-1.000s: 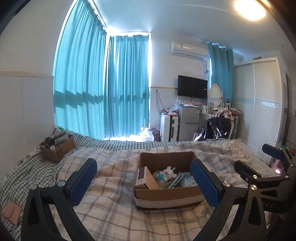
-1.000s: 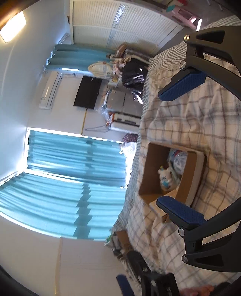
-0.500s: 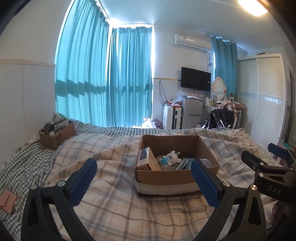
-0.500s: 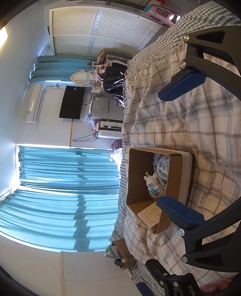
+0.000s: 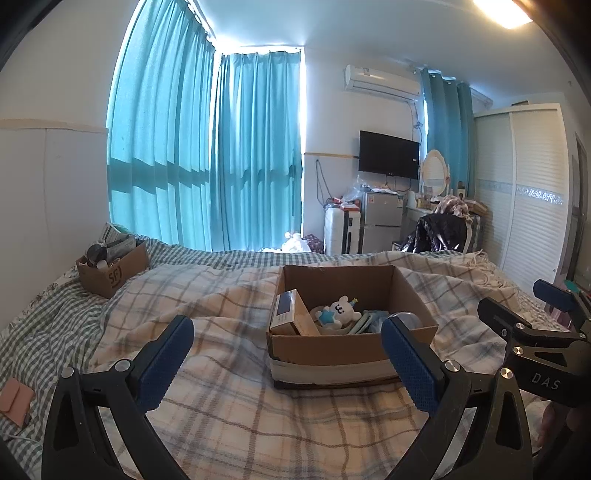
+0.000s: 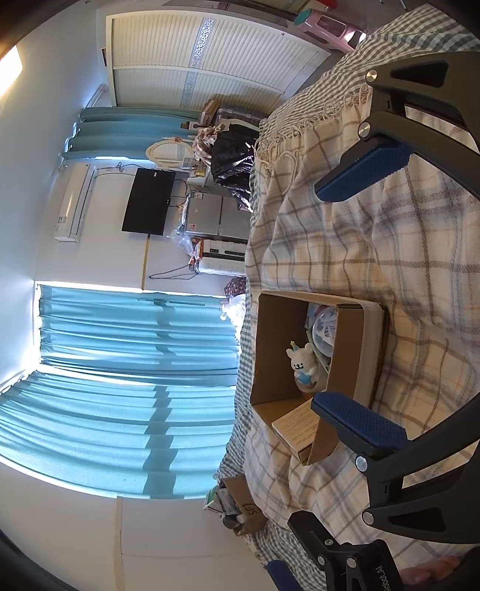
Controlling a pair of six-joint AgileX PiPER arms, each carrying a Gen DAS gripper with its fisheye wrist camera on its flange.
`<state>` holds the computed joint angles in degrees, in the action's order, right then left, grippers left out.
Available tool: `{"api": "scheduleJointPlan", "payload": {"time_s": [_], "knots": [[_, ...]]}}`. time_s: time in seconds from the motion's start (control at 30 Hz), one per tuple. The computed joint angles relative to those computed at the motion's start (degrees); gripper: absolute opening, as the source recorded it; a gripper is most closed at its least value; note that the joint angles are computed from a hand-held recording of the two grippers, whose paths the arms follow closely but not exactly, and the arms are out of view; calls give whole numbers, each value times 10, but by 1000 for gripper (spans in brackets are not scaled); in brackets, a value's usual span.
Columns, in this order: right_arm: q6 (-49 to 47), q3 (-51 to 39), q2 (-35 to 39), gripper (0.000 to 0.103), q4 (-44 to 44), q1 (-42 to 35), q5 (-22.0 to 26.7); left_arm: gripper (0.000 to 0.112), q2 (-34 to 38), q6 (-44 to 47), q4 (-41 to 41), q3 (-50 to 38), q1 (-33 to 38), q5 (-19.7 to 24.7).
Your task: Organize objects
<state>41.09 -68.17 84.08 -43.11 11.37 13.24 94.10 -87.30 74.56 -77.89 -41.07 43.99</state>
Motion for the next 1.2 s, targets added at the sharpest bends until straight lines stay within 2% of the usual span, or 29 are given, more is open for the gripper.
{"api": "scheduleJointPlan", "payload": {"time_s": [0.53, 1.2], "knots": [[8, 3, -2, 103, -9, 2, 2, 103, 2, -8, -1, 1, -2, 16], [11, 5, -2, 103, -12, 1, 0, 103, 4, 5, -7, -3, -4, 14]]}}
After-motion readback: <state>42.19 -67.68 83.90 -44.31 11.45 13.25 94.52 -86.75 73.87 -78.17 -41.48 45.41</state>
